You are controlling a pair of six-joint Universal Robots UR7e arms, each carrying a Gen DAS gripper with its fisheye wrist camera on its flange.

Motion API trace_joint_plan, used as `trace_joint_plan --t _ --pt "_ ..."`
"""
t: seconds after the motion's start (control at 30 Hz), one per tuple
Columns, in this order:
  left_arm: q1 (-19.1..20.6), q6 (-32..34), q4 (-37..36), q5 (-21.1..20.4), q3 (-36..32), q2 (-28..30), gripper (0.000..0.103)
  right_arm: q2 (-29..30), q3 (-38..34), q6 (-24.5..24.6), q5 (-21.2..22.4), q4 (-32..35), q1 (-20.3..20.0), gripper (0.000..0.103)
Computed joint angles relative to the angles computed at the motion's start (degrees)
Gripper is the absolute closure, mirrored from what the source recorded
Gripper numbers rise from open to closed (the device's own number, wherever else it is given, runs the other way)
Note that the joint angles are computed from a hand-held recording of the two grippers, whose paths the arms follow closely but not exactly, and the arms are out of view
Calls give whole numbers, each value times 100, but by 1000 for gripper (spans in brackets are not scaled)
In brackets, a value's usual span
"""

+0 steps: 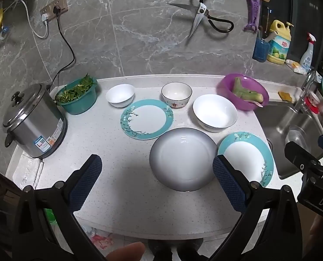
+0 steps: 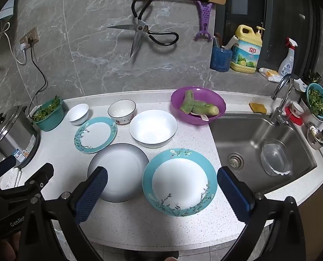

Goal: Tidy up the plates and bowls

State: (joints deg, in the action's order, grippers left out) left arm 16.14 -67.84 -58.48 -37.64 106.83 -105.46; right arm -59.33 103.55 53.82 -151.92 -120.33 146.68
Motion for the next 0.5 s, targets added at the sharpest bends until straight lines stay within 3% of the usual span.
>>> trace_joint_plan --t 0.5 --pt "46 -33 -42 -14 35 -2 0 26 -3 -4 -12 10 -21 0"
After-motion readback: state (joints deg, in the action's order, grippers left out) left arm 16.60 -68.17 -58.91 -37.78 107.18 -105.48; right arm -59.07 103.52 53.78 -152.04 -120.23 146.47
